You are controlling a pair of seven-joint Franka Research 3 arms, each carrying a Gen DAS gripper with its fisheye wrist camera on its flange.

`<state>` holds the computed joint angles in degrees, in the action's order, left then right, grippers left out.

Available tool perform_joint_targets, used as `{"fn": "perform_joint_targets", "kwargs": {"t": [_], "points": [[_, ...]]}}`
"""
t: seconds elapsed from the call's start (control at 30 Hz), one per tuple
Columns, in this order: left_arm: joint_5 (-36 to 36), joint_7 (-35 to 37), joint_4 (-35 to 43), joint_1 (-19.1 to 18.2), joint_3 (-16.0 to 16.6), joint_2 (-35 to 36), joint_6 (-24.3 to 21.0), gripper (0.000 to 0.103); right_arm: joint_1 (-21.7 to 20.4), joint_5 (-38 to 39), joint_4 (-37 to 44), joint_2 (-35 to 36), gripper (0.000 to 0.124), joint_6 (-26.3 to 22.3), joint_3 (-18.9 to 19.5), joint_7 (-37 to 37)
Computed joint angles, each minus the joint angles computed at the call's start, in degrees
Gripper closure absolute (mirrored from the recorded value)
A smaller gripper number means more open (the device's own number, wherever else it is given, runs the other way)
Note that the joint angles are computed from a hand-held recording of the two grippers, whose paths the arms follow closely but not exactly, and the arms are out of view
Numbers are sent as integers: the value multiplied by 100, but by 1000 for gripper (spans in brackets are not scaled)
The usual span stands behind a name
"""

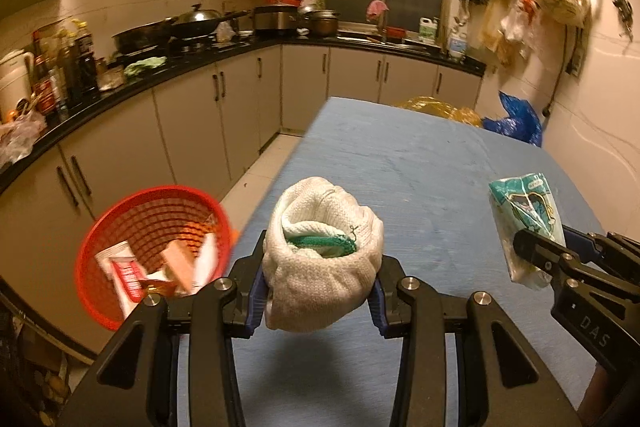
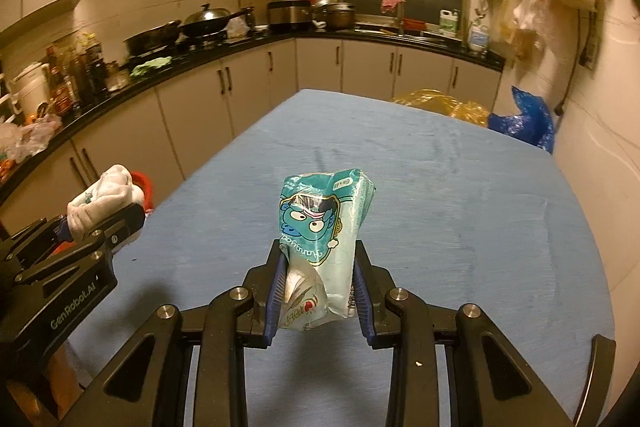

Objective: Collect trash
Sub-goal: 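Carry the cloth bundle and tissue pack over the red basket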

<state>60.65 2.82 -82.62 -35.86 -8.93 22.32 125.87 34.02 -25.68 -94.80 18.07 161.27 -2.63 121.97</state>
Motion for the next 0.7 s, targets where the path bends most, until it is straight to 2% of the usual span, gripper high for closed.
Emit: {"fn": "perform_joint_targets", "kwargs": {"t": [0.17,0.4,0.7], "points": [[97,-448,-733,162,-37,-559,-19,64,-88,515,209,107,90,-98,342,-581],[155,-904,-1476,562,-277,-1131,-102,64,26,1043,741,444,90,-328,464,-1291],[38,-1299,-2238,1063,-448,-1633,72,64,77,2087,1888,1176,90,-1005,762,-2316]]}}
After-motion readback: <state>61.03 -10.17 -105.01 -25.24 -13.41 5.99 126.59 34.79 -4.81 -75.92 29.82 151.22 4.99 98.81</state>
